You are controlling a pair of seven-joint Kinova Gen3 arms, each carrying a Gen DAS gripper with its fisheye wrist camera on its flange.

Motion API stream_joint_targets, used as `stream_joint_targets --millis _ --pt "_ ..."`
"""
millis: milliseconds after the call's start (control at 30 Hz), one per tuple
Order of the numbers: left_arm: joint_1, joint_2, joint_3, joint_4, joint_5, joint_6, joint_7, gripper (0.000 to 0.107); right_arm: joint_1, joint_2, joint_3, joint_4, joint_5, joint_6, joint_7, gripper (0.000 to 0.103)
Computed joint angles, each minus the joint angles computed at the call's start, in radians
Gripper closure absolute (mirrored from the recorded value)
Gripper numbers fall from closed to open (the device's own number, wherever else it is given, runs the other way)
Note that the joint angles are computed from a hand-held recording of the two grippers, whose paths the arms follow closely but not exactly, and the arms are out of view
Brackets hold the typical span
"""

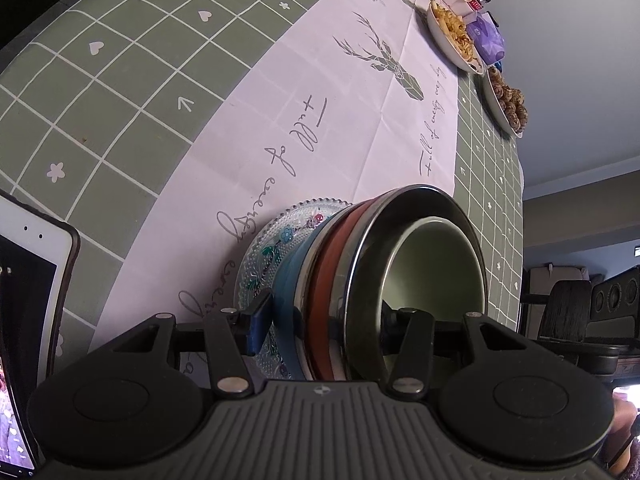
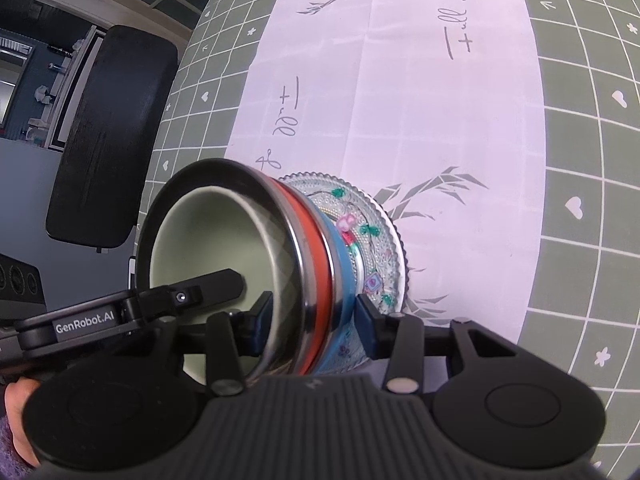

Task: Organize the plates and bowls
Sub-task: 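Carry the bowl stack with the right tool onto the glass plate, then open the right tool to release the bowl stack and withdraw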

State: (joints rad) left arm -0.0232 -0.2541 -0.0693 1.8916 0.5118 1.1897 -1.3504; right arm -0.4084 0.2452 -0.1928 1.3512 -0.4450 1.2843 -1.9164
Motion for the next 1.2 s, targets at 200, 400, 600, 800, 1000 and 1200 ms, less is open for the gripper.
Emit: stream_joint_targets --millis 200,400,600,800,1000,1200 --pt "0.002 -0.043 0.051 -0.024 -0.100 -0.044 0.053 0.037 -0.013 -0.023 0.003 0.003 0.045 -0.012 0.005 0.046" --pt "0.032 -0.104 0.105 -0.073 -0.226 -0.071 0.091 0.034 -0.005 -0.071 0.003 0.019 0.050 -0.036 0.040 0.046" --pt "0.035 -0.231 0.246 -0.085 -0.425 -0.167 0.152 0.034 -0.040 -0.212 -0.011 0.056 0.150 -0.124 0.092 0.046" --pt "0.001 -0.375 0.430 -0.054 -0.584 -0.266 0.183 0.034 -0.066 -0.398 -0.054 0.186 0.303 -0.280 0.071 0.045" --pt "-0.040 -0.475 0.562 -0.068 -0.596 -0.283 0.178 0.034 -0.050 -0.578 -0.112 0.338 0.392 -0.401 0.087 0.045" --pt "-0.104 -0.572 0.625 -0.050 -0.510 -0.291 0.247 0.034 0.035 -0.774 -0.209 0.491 0.464 -0.515 0.063 0.034"
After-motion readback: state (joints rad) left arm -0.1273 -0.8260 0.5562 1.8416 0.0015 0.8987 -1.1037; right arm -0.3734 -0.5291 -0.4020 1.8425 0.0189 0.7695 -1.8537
